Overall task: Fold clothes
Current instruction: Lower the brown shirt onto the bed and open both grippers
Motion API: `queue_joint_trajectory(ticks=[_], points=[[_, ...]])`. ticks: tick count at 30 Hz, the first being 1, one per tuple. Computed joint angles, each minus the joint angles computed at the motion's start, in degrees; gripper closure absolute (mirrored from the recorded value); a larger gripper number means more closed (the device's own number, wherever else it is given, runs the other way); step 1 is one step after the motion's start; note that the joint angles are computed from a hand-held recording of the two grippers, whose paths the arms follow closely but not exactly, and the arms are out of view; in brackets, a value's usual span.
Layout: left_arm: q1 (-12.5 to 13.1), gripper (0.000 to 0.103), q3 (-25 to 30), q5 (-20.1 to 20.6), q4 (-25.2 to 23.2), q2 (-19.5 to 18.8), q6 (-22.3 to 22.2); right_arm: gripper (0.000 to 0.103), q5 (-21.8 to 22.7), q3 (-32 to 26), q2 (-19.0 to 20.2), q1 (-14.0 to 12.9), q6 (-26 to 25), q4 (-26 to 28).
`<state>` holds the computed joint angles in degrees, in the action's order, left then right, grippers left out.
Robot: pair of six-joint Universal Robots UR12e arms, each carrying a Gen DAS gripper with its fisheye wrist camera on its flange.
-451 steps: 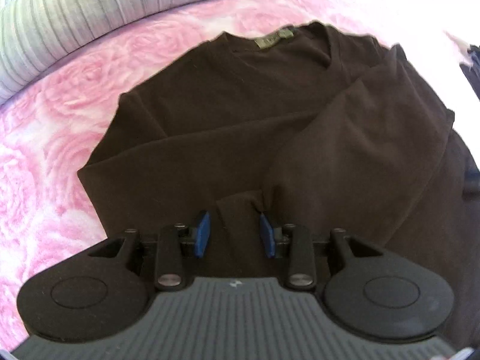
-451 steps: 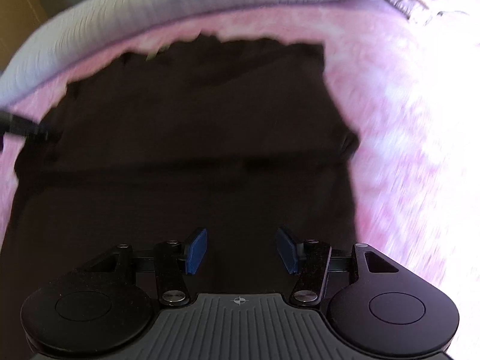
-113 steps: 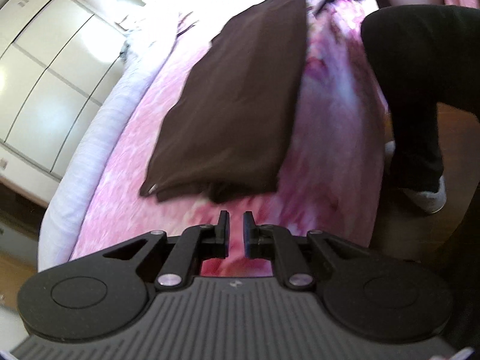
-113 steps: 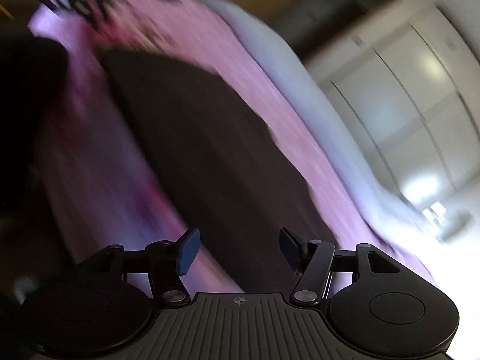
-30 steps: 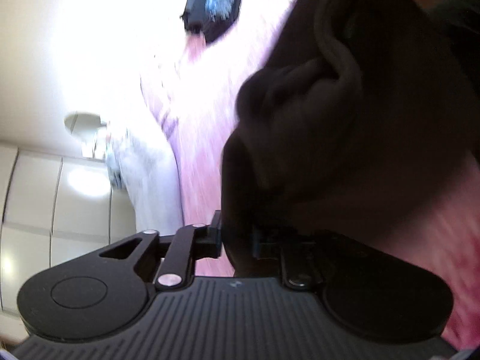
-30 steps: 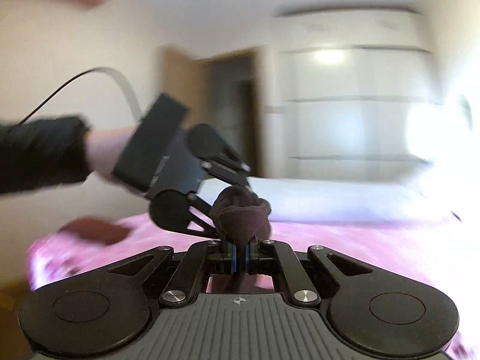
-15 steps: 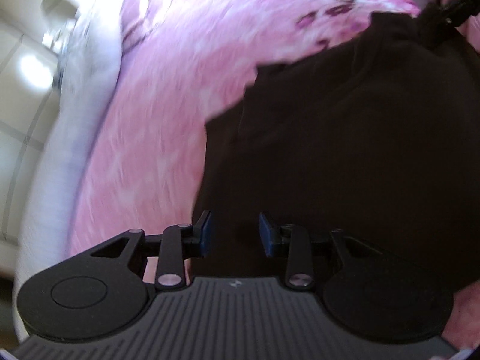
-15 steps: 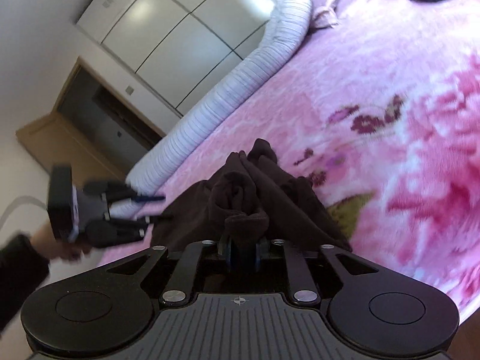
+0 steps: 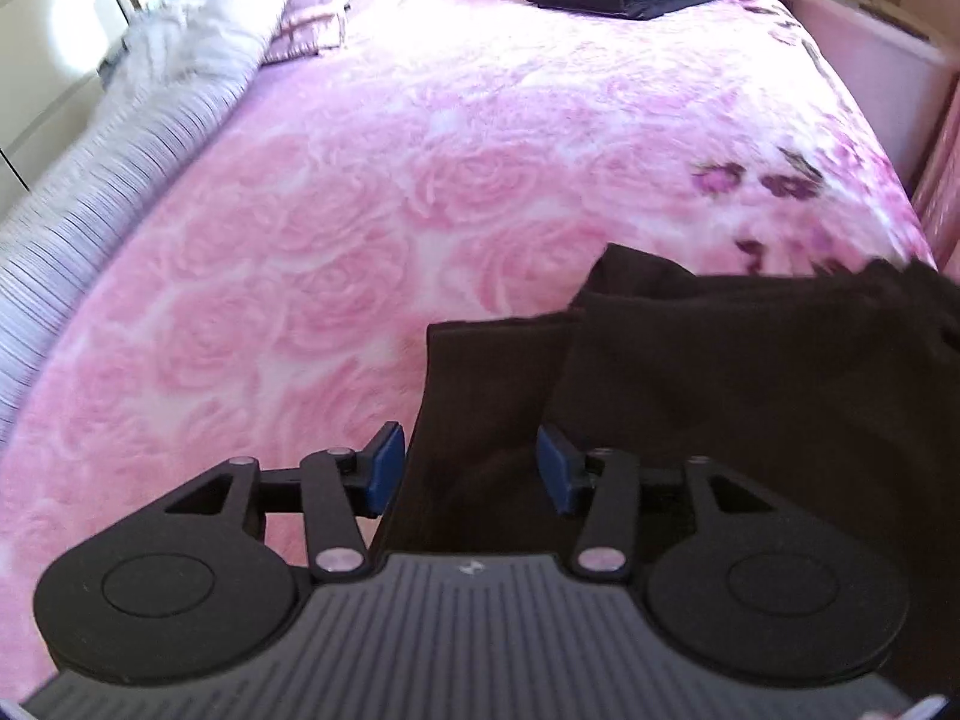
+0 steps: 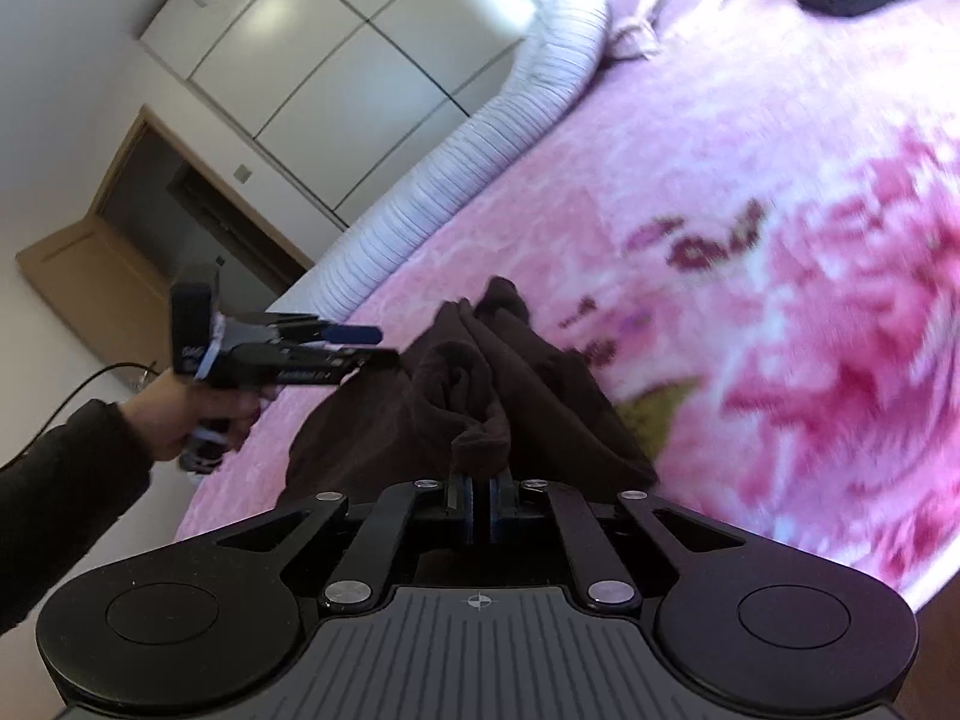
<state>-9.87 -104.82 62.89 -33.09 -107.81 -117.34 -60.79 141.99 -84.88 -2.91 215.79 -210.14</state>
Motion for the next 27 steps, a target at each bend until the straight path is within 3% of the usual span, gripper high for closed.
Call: queue_joint_trajectory(ticks=[5, 7, 9, 11, 12, 13, 17, 19, 22, 23, 25, 27], points=[[-0.30, 0.057, 4.34, -2.10, -7.20, -3.24, -2.35, 0.099, 2.22, -0.66, 1.74, -0.60, 0.78, -1.29], [-0.06, 0.072, 5.15, -3.32, -9.65, -3.57, -2.21, 0.091, 3.02, -1.00, 1.94, -0.76, 0.60, -0.42], [0.23, 0.098, 4.66, -4.17, -10.22, -3.04, -1.31, 0.087, 3.77, -1.33, 2.46, -0.79, 0.48, -0.58], [0.36, 0.101, 3.24, -4.31, -8.28, -2.01, -1.31, 0.088, 3.99, -1.71, 2.84, -0.68, 0.44, -0.37], [0.67, 0.101, 2.69, -5.32, -7.50, -1.48, -1.79, 0.097, 3.80, -1.93, 2.82, -0.57, 0.27, 0.33], [1.03, 0.101, 2.16, -6.53, -6.76, -0.95, -2.39, 0.099, 3.66, -2.14, 2.78, -0.49, 0.11, 0.95], [2.49, 0.101, 1.94, -12.95, -5.47, 0.12, -5.34, 0.100, 4.83, -1.25, 0.29, -2.15, -1.48, -0.64], [2.04, 0.101, 2.12, -13.51, -3.48, -0.32, -6.30, 0.100, 3.03, -0.82, -1.22, -2.20, -3.85, -0.60], [0.34, 0.101, 2.95, -11.20, -2.99, -1.87, -6.59, 0.100, 1.09, -0.36, -0.56, -2.75, -3.00, -1.16], [-0.47, 0.099, 3.17, -8.75, -2.69, -2.39, -6.16, 0.100, 1.21, -0.31, -0.12, -3.05, -2.24, -0.48], [-2.10, 0.092, 3.36, -2.94, -1.40, -3.46, -5.28, 0.100, 1.60, -0.23, 0.47, -3.37, -1.22, 1.09], [-2.51, 0.081, 2.74, -0.31, 1.71, -3.95, -6.90, 0.100, 2.06, -0.14, 0.80, -3.44, -0.67, 2.72]])
